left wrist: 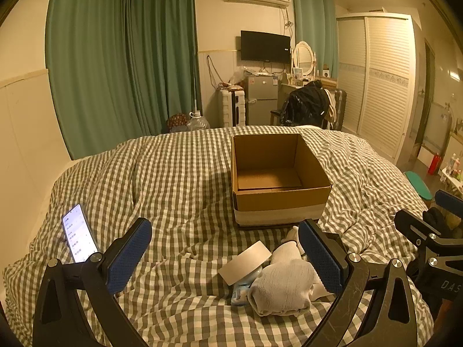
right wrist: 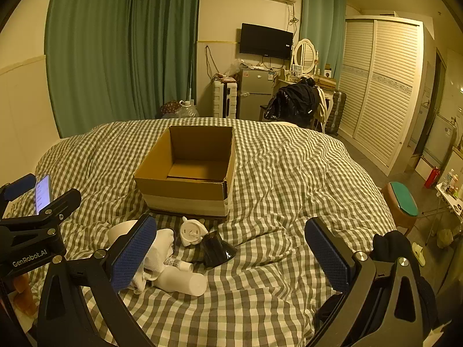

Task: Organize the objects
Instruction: 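Move both grippers toward the white socks and items beside the box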

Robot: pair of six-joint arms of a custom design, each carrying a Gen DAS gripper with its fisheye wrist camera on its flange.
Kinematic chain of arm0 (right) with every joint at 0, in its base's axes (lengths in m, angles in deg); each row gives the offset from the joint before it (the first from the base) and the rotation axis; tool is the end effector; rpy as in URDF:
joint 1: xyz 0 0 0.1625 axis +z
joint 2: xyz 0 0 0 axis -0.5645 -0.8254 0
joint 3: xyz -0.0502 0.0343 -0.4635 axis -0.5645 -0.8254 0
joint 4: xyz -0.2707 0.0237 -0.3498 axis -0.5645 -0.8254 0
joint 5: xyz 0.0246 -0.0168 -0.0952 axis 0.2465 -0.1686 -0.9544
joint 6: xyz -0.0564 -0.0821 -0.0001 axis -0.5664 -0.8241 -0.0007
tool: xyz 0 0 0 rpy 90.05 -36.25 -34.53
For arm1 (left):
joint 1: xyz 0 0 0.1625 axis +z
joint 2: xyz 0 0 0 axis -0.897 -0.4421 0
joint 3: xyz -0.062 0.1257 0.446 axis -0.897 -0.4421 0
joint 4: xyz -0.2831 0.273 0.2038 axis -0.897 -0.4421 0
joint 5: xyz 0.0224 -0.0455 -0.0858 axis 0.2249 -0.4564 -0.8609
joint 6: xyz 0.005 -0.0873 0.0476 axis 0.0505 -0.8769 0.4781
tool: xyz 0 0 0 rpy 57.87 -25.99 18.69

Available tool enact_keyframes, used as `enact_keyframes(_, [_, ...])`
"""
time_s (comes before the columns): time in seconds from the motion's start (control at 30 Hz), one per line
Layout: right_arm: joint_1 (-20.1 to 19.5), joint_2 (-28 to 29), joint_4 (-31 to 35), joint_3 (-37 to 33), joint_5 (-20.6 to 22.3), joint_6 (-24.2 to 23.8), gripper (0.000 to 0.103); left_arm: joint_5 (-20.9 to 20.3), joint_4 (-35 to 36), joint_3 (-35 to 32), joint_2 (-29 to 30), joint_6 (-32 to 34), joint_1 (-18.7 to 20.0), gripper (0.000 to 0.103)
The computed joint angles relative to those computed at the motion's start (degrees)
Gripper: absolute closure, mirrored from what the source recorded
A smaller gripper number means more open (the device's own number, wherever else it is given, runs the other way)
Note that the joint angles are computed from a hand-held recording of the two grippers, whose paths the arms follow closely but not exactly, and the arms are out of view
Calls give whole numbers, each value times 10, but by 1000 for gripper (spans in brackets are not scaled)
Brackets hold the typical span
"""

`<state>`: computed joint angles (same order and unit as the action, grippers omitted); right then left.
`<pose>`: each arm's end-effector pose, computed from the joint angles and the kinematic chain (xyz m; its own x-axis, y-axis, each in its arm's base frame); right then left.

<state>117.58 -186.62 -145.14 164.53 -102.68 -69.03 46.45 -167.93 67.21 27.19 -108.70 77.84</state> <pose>0.0669 -0.3819 0.4183 -0.6524 -0.1895 0.7338 -0.6891 0.5513 -0.4703 -0.4712 -0.3497 0.0106 -0.6628 -0.1677 -0.7297 0.5515 0.5498 -0.6273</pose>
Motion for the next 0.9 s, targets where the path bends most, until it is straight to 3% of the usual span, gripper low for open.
enact_keyframes(0.9, [2, -6, 6, 1, 4, -3, 0, -9, -31, -4, 6, 45, -2, 0])
